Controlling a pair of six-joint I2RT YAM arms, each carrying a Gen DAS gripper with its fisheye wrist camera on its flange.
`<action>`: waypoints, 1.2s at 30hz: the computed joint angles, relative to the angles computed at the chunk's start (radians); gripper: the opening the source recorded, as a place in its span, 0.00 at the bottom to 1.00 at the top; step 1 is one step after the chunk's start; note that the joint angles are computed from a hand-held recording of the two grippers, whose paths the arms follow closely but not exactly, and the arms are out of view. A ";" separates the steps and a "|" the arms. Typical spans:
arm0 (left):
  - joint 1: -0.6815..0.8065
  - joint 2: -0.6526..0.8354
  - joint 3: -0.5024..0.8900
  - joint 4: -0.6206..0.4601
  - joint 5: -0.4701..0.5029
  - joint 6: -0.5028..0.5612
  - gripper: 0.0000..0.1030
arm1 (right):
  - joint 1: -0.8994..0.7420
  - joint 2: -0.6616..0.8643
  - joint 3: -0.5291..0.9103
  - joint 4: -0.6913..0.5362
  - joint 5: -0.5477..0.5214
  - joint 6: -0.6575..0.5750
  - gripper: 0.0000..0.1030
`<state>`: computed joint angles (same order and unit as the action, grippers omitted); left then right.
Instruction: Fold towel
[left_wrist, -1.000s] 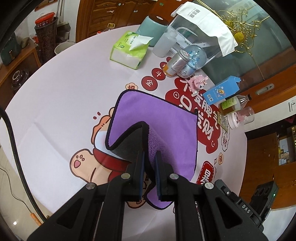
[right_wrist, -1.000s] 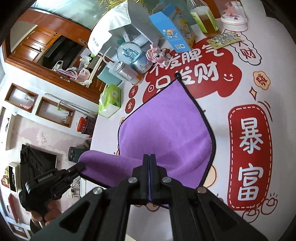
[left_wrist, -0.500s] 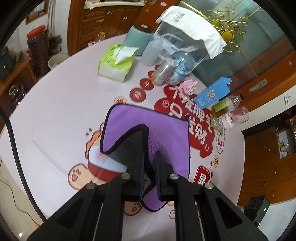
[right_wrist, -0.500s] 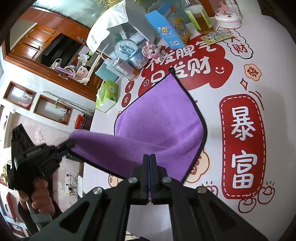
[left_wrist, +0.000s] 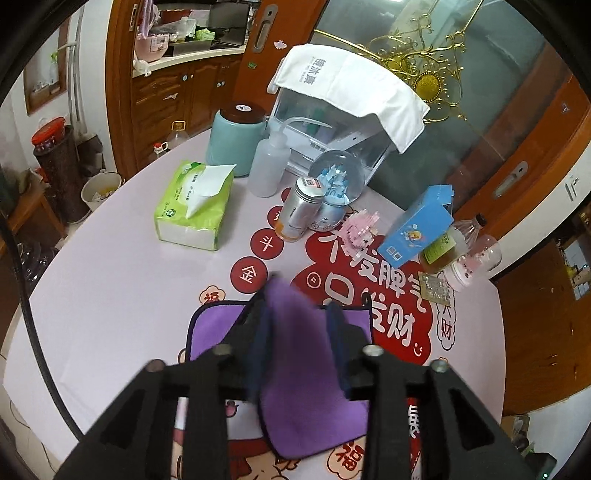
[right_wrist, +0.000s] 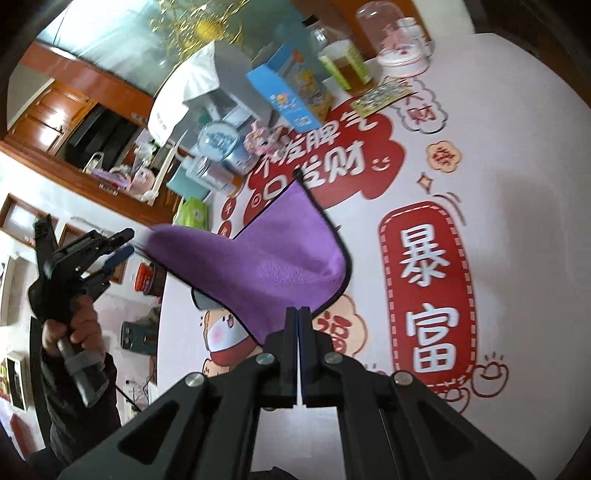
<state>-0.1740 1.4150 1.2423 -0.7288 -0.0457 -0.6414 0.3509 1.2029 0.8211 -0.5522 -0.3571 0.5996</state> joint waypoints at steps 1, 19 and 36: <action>-0.001 0.004 -0.004 0.004 -0.001 0.010 0.35 | -0.005 -0.017 -0.008 -0.007 0.009 0.003 0.00; -0.139 -0.426 -0.380 -0.170 0.063 0.020 0.54 | 0.507 -0.473 -0.156 -0.290 0.552 0.492 0.01; -1.144 -0.518 -0.312 -0.542 -0.280 -0.679 0.89 | 1.356 -0.352 -0.023 -0.778 0.898 1.252 0.79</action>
<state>-1.3183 0.8969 0.9304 -1.2708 -0.3260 -1.3205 1.7072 0.8509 0.7983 -1.3306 0.5413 1.8517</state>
